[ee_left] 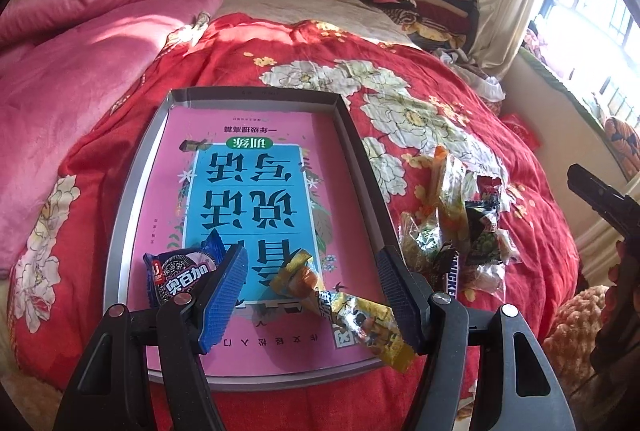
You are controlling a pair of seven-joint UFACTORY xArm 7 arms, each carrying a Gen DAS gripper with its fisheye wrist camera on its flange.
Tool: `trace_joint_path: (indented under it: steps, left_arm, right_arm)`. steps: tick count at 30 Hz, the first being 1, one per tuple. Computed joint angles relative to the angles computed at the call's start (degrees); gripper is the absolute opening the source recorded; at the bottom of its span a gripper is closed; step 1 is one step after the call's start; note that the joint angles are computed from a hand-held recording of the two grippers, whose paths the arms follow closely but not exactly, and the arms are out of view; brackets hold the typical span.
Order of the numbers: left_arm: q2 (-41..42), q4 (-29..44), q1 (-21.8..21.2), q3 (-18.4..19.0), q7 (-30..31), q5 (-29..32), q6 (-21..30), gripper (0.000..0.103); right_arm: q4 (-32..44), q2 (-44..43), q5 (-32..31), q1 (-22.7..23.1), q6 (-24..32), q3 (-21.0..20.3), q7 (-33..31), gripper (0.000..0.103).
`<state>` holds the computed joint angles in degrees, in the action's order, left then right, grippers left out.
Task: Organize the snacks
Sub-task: 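Withdraw both open grippers from the tray back toward the snack pile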
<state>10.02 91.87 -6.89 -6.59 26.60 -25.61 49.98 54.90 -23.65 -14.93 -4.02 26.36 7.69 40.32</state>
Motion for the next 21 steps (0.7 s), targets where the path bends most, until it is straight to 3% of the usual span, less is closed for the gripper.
trace_joint_path:
  steps: [10,21]
  left_arm:
    - [-1.5,0.8,-1.4,-1.1,0.8,-3.2,3.4,0.069]
    - [-3.4,-1.6,-4.4,-1.6,2.0,-2.2,5.0,0.069]
  right_arm:
    - [-0.4,-0.5,1.0,0.7,-0.2,-1.0,-2.5,0.065]
    - [-2.3,-2.2,3.6,0.2,-1.6,-2.0,-4.0,0.065]
